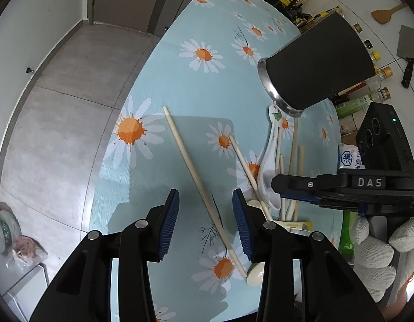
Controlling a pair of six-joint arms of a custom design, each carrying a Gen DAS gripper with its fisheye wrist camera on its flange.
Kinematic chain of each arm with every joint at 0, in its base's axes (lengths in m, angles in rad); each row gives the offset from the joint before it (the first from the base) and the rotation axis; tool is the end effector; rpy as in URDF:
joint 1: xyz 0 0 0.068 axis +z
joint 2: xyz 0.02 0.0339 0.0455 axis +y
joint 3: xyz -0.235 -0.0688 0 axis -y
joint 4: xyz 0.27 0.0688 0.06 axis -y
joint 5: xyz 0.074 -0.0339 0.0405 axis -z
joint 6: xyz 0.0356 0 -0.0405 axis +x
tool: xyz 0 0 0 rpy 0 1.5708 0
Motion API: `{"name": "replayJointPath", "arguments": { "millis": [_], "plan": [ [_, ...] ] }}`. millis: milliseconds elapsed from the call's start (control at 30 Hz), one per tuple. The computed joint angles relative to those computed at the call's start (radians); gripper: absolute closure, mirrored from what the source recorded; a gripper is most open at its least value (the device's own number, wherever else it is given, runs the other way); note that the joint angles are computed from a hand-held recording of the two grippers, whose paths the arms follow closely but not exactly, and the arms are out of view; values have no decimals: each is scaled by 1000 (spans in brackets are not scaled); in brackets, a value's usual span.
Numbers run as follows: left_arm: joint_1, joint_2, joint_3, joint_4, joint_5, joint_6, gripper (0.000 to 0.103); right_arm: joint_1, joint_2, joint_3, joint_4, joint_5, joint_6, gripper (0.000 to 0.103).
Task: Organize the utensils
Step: 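Close the right tool on the dinosaur spoon handle while the left tool grasps a chopstick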
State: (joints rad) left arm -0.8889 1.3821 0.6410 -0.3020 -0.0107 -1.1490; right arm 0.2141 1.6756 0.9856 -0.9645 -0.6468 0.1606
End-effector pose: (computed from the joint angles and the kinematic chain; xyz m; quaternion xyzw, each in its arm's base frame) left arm 0.1710 -0.2100 0.1116 -0.1266 0.9570 -0.2194 0.1411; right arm 0.2714 0.0810 0.1196 0.0120 -0.9473 -0.3046 0.0981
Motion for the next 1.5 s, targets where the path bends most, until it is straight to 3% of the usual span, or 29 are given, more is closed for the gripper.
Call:
{"name": "replayJointPath", "arguments": {
  "millis": [167,233,300,433,667,1000,1167,1300,1500],
  "plan": [
    [23,-9,-3,18,36,17,64,5,21,2,8,-5,20,76],
    [23,-1,9,3,35,31,64,13,42,-1,37,-12,38,80],
    [25,7,20,-10,36,41,64,14,60,-1,57,-5,47,92],
    [29,23,34,-31,29,36,64,-30,96,6,54,-35,19,96],
    [10,81,89,-88,-15,-10,64,-116,122,30,-11,-69,-120,99],
    [-14,196,224,-202,-53,-99,64,-249,79,109,-212,-95,-377,99],
    [-2,264,309,-301,-49,-104,76,-312,-19,76,-327,-127,-491,99],
    [14,367,438,-412,-39,-83,78,-390,-61,68,-420,-140,-612,99],
    [28,477,574,-556,-45,-83,99,-486,-68,67,-488,-137,-737,99]
  ]
}}
